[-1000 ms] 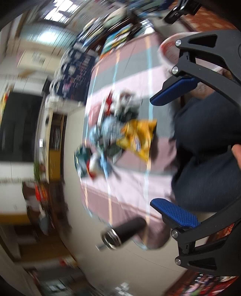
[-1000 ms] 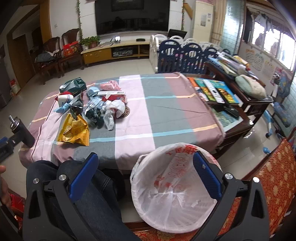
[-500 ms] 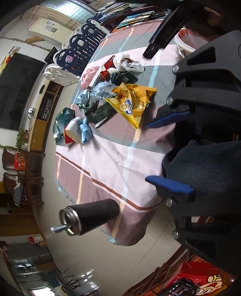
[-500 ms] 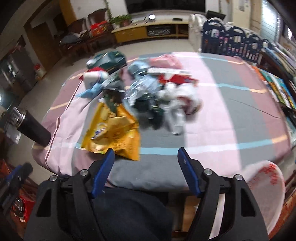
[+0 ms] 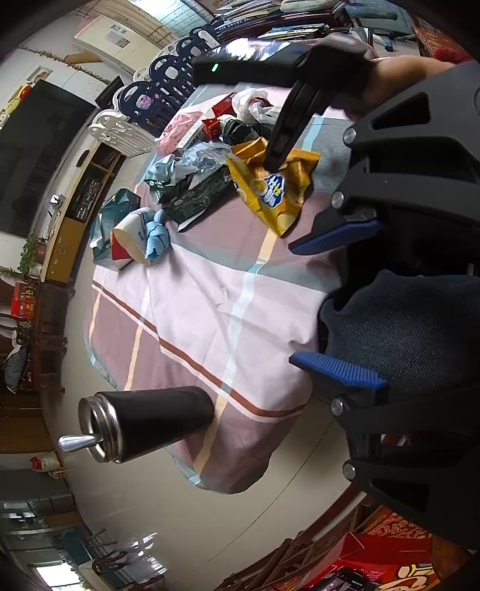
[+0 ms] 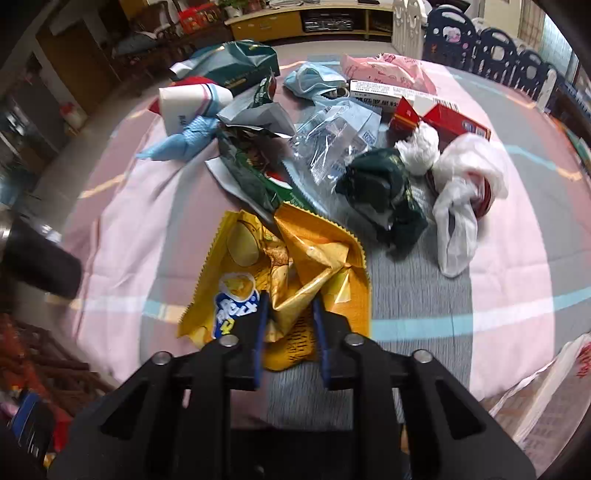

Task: Collect trash
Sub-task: 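Grasp the yellow chip bag with the right tool while the left tool grasps the green snack packet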

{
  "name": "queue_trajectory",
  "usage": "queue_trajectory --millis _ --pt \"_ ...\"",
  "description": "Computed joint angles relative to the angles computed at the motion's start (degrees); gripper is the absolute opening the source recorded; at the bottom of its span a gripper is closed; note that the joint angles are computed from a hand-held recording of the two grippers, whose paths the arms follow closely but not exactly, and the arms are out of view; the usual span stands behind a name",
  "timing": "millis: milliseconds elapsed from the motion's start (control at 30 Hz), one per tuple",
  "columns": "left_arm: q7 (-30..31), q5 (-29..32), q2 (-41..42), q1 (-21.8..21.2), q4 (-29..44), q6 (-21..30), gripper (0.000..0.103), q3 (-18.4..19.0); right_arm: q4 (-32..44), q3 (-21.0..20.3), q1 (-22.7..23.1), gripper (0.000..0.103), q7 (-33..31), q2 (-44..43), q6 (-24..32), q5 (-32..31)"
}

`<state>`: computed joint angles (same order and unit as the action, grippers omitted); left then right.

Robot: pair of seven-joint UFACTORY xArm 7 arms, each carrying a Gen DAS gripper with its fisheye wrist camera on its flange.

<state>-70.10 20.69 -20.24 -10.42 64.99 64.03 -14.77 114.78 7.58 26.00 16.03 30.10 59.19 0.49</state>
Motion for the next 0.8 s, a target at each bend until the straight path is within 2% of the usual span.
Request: queue_trajectory --millis 100,200,233,300,400,533,700,767,800 --pt "0.11 -1.06 0.28 -0.09 -0.54 -0.74 0.058 0.56 -9.45 0.87 -3.19 0.016 -2.7 -7.33 -3.79 3.28" --pt "2.55 -6.78 1.15 -0.7 -1.45 -6.97 0.059 3.39 -17.75 0.56 -6.44 0.016 -5.0 -14.44 -6.96 5.63" --pt "2.81 -6.4 2.45 -0.34 -0.32 -7.3 0.061 3.12 -19.71 0.35 -7.45 0.016 -5.54 -16.31 -7.55 6.39" --pt "4.24 -4.31 6.87 -0.01 3.94 -6.66 0.065 2.52 -23.38 -0.26 -8.99 0.016 -5.94 -19.68 -9.03 6.86" --pt "8.72 -7.34 15.04 -0.84 10.12 -11.15 0.07 4.73 -26.87 -1.25 -10.43 0.016 -4.24 -22.97 -9.82 5.18" --pt "10.81 -7.96 28.67 -2.19 22.21 -14.55 0.07 7.28 -29.43 -1.84 -13.14 0.016 -4.81 -25.08 -9.09 8.79" --pt "15.66 -9.88 40.27 -4.94 35.78 -8.55 0.07 9.85 -32.22 -2.3 -14.58 0.016 -5.57 -27.13 -9.78 7.56" --pt "17.65 -11.96 43.5 -5.13 38.73 -7.14 0.061 10.4 -32.48 -2.36 -15.0 0.016 -6.39 -27.3 -10.05 8.01" --pt "18.26 -13.07 44.48 -5.07 39.43 -6.47 0.047 10.65 -32.55 -2.35 -15.13 0.016 -6.79 -27.37 -10.18 8.15"
